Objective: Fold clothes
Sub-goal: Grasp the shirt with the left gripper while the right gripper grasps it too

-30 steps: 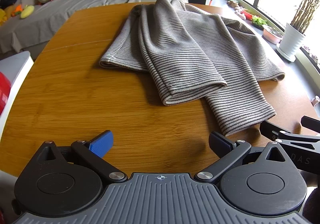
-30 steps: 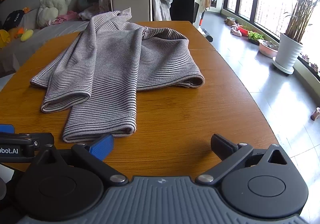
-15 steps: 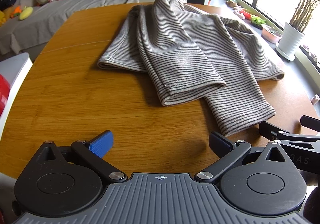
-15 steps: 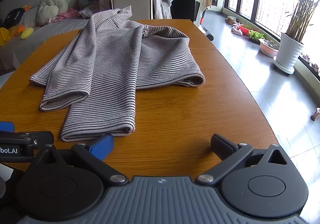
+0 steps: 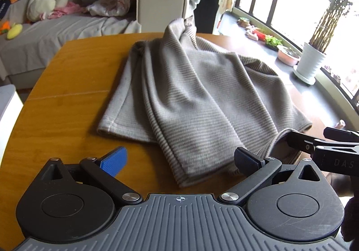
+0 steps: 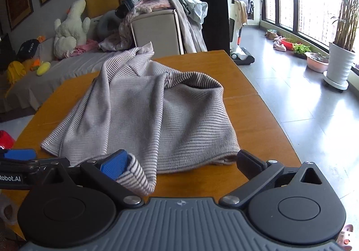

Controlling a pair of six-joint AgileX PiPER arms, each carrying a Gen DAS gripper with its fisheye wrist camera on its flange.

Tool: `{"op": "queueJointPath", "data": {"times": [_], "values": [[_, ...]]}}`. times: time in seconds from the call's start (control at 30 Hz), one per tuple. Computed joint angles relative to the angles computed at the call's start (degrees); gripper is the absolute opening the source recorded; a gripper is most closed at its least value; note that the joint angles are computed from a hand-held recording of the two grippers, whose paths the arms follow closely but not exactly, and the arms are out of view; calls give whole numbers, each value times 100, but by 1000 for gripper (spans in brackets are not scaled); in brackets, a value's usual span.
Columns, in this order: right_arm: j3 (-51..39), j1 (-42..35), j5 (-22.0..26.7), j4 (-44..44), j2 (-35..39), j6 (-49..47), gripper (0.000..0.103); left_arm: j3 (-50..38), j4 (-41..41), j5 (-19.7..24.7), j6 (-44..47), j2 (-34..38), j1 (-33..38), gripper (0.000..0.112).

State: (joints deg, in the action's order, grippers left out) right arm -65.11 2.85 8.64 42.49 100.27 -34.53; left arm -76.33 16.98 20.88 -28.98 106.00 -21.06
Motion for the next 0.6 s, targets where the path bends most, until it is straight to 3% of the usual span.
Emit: {"op": "queueJointPath", "data": {"times": [0.13, 0.2, 0.33, 0.47, 0.53, 0.6], "values": [[-934, -32, 97, 1362, 666, -1369, 103, -887, -703, -22, 887, 573, 270, 103], [-1620, -144, 531, 1972, 1134, -1803, 103, -1626, -1185, 168, 1394, 1059, 412, 103], [-3299, -318, 1384, 1178, 2197, -486, 103, -3341, -2263, 779, 2327, 2136, 720, 103], [-5099, -466, 2525, 290, 3348, 1052, 103, -5134, -2920, 1877, 2550, 3205, 996, 103], [-5083, -479, 2507, 597, 3488, 747, 103, -5133, -3177, 1816, 2766, 3300, 1072, 103], [-4579, -409, 2123, 956, 3299, 96, 103, -4720, -3510, 1407, 3164, 3209, 1128, 103]]}}
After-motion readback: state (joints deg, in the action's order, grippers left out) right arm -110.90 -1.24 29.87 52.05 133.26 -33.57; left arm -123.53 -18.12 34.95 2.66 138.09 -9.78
